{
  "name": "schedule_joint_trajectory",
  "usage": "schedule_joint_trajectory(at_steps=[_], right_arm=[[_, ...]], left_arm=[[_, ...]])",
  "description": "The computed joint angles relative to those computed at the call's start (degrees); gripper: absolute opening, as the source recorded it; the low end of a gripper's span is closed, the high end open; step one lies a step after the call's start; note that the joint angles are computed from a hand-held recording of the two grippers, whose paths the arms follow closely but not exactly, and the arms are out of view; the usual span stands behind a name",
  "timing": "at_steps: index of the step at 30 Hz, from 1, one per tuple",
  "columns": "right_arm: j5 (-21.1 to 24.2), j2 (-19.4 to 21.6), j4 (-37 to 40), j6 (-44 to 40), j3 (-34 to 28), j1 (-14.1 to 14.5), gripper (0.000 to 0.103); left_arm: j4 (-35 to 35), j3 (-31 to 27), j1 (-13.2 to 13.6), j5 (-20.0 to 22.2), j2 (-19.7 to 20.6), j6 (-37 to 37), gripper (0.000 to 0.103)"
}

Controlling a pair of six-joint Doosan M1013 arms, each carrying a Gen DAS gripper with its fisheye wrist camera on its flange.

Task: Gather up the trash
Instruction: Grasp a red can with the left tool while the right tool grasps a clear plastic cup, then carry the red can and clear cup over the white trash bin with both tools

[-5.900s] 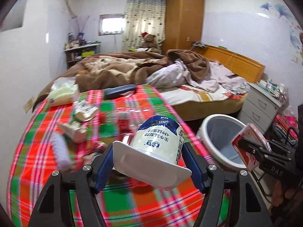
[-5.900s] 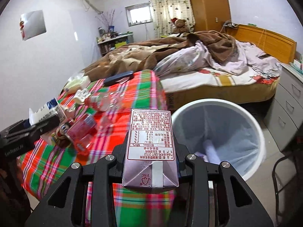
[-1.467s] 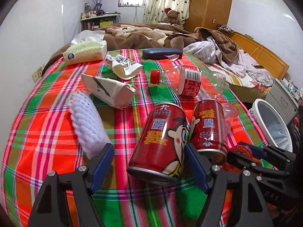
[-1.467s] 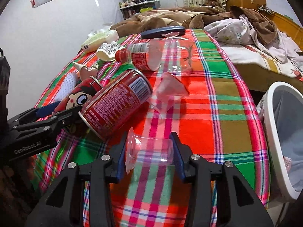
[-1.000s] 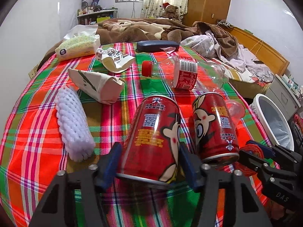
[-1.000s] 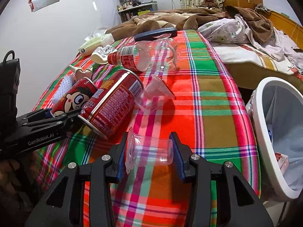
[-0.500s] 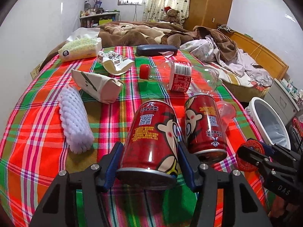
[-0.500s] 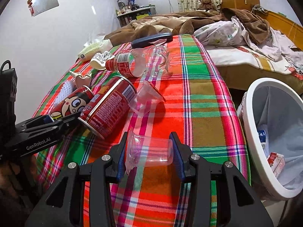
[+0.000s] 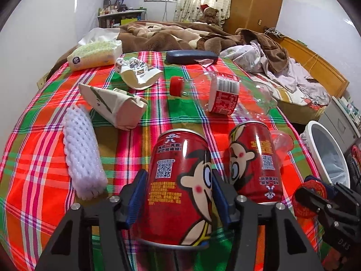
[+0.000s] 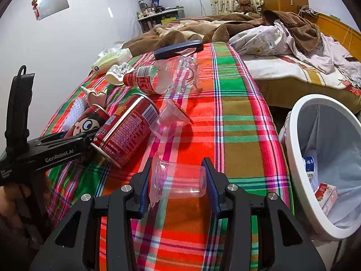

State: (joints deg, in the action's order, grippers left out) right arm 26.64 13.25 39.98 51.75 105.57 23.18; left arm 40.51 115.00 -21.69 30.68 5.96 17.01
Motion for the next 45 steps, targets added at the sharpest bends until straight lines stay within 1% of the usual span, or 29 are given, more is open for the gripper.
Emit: schedule_joint_trajectory(at_steps=[3, 9, 16, 23, 29, 35, 38, 40, 43, 45], right_arm=[[-0.02, -0.07, 0.58, -0.43, 0.06, -0.21, 0.043], [-0.34, -0.69, 2.89, -2.62, 0.36, -0.67, 0.043], [-1.37, -1.94, 6.72, -6.06, 1.04, -1.65, 0.043], [-2.37, -3.30, 11.88, -10.78, 1.97, -3.28, 0.043], [-3.39, -4.21, 14.31, -12.73, 2.58, -4.91, 0.043], [-4.83, -5.09, 14.92, -12.68, 3.14, -6.74, 0.043], [-5.45, -5.39, 15.18, -12.43, 3.30, -7.43, 0.043], [-5.76, -5.63, 15.45, -12.66, 3.49, -7.81, 0.043], [-6.44, -5.75, 15.15, -12.44, 3.55, -8.48, 0.043], [-6.70, -5.68, 14.78, -11.75, 3.44, -8.90, 0.043]], left_arm=[[0.65, 0.21, -0.30, 0.29, -0.30, -0.78, 0.055], [3.64, 1.06, -1.53, 1.11, -1.98, -4.66, 0.054], [10.23, 1.41, -4.54, 3.56, -4.45, -10.40, 0.053], [13.51, 0.44, -6.93, 5.26, -5.16, -12.57, 0.053], [15.21, -1.39, -9.11, 5.74, -4.63, -12.46, 0.052], [15.27, -4.28, -10.86, 4.37, -2.61, -10.46, 0.052], [15.26, -5.41, -11.51, 3.72, -1.46, -9.75, 0.052], [14.02, -6.11, -11.61, 2.39, -0.82, -8.45, 0.052], [13.91, -7.36, -12.17, 2.62, 0.23, -7.43, 0.052], [13.40, -8.07, -12.18, 1.38, 0.80, -6.68, 0.052]])
